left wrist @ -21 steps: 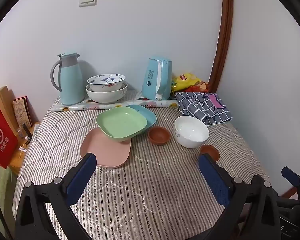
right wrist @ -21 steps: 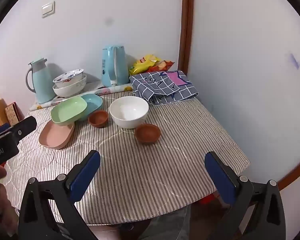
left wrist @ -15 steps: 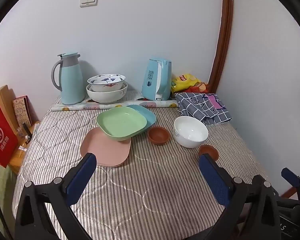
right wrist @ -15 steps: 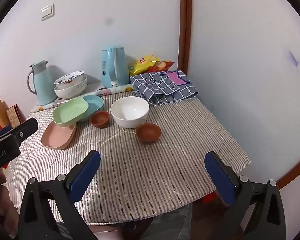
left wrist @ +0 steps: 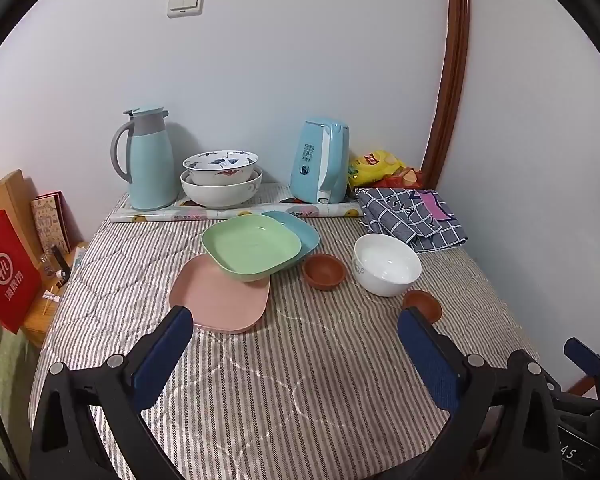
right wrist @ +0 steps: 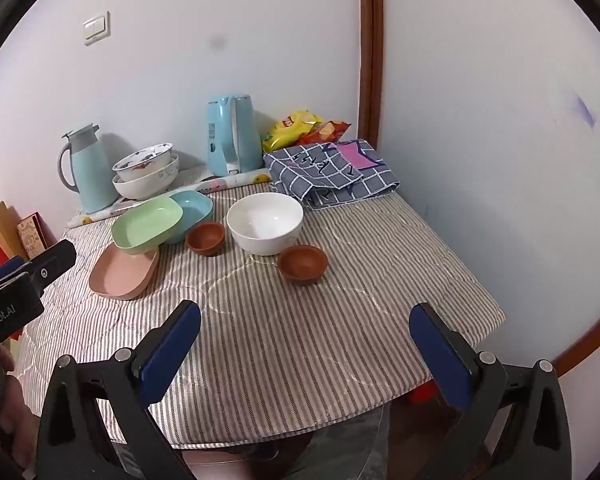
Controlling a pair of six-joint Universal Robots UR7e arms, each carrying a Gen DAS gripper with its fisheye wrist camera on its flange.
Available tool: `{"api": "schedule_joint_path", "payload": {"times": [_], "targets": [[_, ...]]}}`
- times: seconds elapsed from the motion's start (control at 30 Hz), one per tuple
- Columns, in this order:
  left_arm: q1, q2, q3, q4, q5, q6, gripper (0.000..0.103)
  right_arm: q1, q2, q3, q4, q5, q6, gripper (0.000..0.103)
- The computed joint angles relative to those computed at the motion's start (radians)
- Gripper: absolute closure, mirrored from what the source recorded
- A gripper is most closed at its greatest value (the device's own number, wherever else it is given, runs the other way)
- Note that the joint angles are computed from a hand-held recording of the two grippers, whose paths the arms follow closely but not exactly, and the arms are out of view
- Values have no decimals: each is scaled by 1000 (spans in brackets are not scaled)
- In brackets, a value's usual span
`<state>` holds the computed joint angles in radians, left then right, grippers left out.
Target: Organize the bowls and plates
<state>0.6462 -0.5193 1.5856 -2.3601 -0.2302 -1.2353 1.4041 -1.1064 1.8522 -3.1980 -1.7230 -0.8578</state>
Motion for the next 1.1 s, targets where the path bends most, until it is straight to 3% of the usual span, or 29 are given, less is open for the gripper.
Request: {"api": "schedule_joint_path", "payload": {"times": [1.1], "targets": [[-18,-13,24,63,14,-75,0,5,-21,35,-19,15,8,0]]}}
